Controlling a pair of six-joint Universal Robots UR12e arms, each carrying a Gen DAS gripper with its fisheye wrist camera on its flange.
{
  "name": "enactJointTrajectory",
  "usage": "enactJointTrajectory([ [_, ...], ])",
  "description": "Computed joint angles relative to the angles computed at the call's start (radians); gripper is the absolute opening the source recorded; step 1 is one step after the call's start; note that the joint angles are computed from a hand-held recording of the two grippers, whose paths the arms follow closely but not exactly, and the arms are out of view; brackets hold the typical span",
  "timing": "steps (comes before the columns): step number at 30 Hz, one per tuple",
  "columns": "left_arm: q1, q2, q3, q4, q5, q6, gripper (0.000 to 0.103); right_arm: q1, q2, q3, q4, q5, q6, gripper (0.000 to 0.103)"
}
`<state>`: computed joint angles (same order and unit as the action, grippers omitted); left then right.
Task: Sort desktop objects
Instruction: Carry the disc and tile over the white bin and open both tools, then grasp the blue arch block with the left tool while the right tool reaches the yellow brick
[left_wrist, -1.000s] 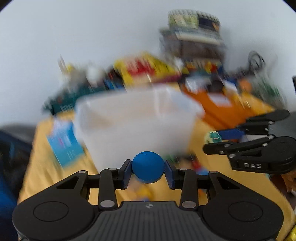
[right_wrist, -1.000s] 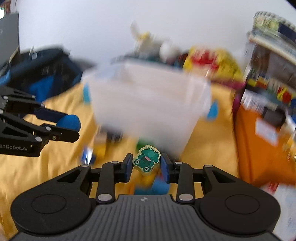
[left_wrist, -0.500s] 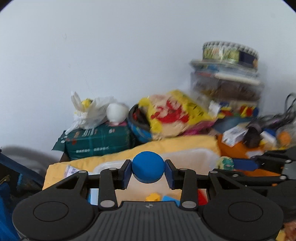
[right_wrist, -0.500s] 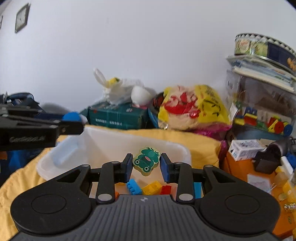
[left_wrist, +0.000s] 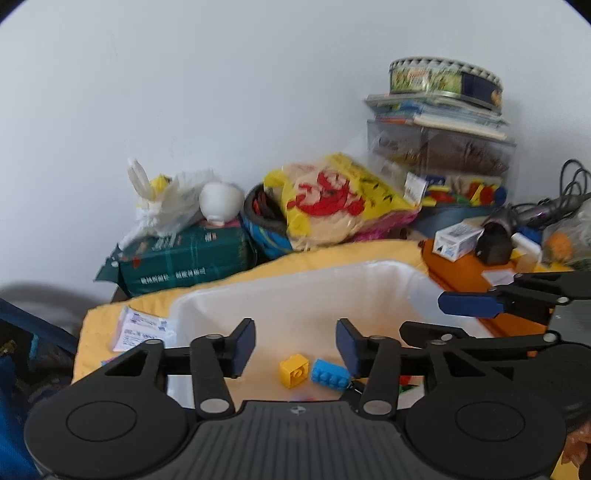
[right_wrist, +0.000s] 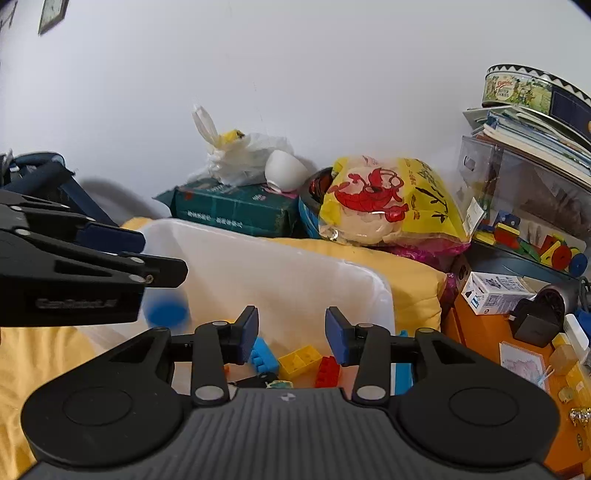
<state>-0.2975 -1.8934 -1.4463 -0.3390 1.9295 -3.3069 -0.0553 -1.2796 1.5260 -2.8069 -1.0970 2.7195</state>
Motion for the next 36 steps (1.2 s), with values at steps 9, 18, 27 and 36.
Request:
enactJointTrajectory([
  [9,-0.044,0.069,-0.091,0.048,-0.011,-0.002,0.066,-0.034,-0.057,0.059,-0.04,0.074,0.053,0.052],
  [18,-0.086,0.124,-0.19,-0.039,0.007,-0.067,0.067,-0.066,-0.134,0.151,0.063,0.109,-0.021,0.057],
  [27,-0.102,0.15,-0.241,-0.193,0.0,-0.15,0.067,-0.068,-0.185,0.214,0.236,0.099,-0.15,0.058],
  [36,-0.085,0.159,-0.262,-0.253,-0.084,-0.229,0.067,-0.061,-0.206,0.237,0.277,0.105,-0.224,0.059],
])
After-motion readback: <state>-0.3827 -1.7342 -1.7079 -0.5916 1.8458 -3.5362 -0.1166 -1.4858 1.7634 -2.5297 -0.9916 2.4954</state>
